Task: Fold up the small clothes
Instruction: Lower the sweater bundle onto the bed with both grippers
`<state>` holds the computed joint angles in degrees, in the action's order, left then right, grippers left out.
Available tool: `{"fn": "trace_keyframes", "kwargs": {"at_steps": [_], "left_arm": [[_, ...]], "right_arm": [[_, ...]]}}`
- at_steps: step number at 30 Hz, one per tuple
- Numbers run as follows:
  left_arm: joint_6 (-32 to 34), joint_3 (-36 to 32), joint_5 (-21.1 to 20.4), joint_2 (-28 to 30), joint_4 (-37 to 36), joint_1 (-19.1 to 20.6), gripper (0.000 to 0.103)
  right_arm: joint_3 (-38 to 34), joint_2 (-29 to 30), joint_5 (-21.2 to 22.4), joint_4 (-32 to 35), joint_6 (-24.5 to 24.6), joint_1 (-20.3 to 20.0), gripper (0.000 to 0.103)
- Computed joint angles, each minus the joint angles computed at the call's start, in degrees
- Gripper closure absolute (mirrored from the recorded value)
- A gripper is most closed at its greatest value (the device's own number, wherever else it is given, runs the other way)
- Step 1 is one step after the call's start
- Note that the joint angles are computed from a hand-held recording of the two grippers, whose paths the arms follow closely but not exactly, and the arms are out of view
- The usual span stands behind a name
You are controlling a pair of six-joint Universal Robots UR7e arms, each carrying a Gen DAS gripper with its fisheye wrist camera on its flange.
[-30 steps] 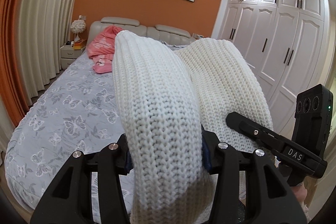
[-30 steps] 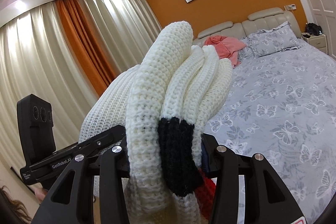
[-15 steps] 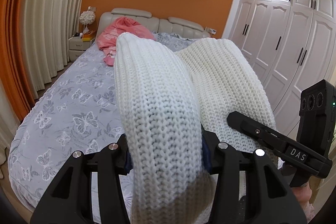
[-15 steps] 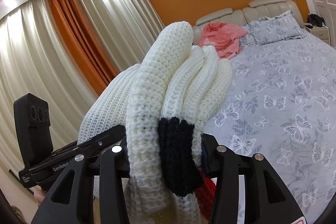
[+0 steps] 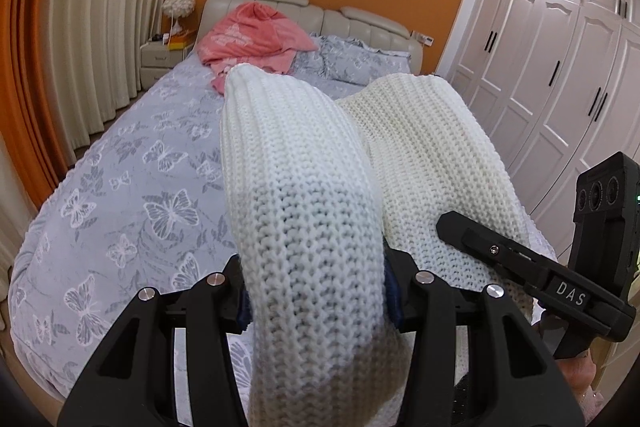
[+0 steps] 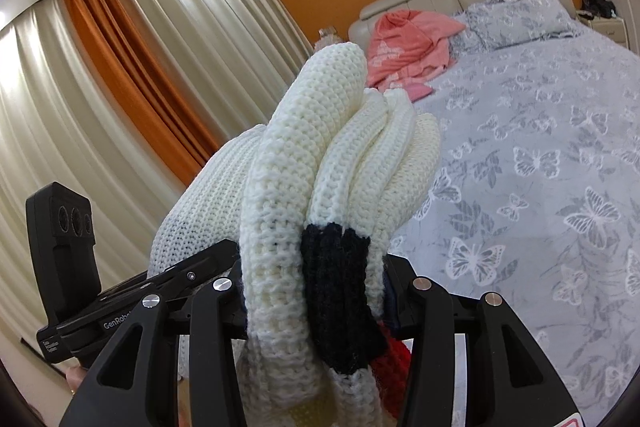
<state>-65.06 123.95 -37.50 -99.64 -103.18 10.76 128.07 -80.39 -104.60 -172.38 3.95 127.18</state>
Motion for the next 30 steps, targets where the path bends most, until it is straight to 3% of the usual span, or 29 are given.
{"fn": "trace_keyframes", "kwargs": {"at_steps": [4,7,9,10,11,12,13,14,15,17,19,21,23,25,26,27,30], "left_arm": [[3.1,3.0,-1.2,-0.8,-5.5,3.4,0.056],[7.3,7.7,-2.9,-1.4,-14.4,6.7,0.055],[11.4,13.1,-3.5,-1.9,-24.7,9.3,0.048],[11.3,15.6,-3.3,-1.5,-28.1,10.5,0.038],[8.8,18.4,-1.8,-0.5,-29.2,12.2,0.024],[4.8,20.4,1.0,0.8,-27.8,13.1,0.022],[0.8,21.1,1.9,2.4,-24.1,14.6,0.024],[-2.2,21.3,0.4,3.6,-19.8,16.7,0.033],[-3.4,21.3,-1.4,3.3,-17.9,17.4,0.037],[-5.1,24.0,-2.0,-1.0,-19.3,15.7,0.033],[-9.0,24.7,-0.9,-4.4,-17.3,13.2,0.022],[-8.3,24.5,-1.7,-3.9,-20.9,13.6,0.020],[-6.2,23.8,-4.0,-0.7,-25.7,15.8,0.020],[-5.1,22.8,-5.8,3.4,-28.4,17.7,0.020],[-4.5,22.9,-6.4,4.2,-29.3,18.6,0.020],[-3.5,23.0,-7.2,5.3,-30.8,19.7,0.020],[-2.6,23.5,-7.2,6.3,-32.0,19.8,0.021]], "right_arm": [[1.3,2.3,1.6,-2.3,-0.9,-3.2,0.059],[3.5,4.1,2.0,-4.8,-2.3,-6.4,0.058],[5.2,5.1,2.8,-6.4,-3.7,-9.2,0.048],[6.3,6.4,2.7,-7.1,-5.1,-11.3,0.044],[7.2,8.7,0.1,-7.3,-6.7,-13.8,0.042],[7.3,10.7,-4.9,-5.9,-6.6,-15.1,0.042],[7.0,11.8,-8.5,-2.4,-5.7,-16.6,0.043],[7.4,11.9,-9.8,-0.3,-3.9,-17.8,0.053],[8.5,10.5,-8.6,-0.5,-2.5,-18.1,0.056],[11.3,7.8,-4.7,-6.0,-4.1,-18.1,0.056],[10.3,7.7,-5.4,-5.8,-5.1,-16.4,0.042],[8.0,9.2,-5.4,-3.1,-4.7,-15.9,0.023],[5.0,12.4,-7.9,1.0,-4.0,-15.6,0.023],[4.1,15.5,-10.3,1.4,-3.8,-16.3,0.028],[4.2,16.4,-9.8,1.6,-3.8,-17.0,0.057],[3.5,16.9,-9.4,3.5,-3.4,-17.5,0.067],[2.3,16.1,-10.6,1.3,-6.7,-14.6,0.073]]}}
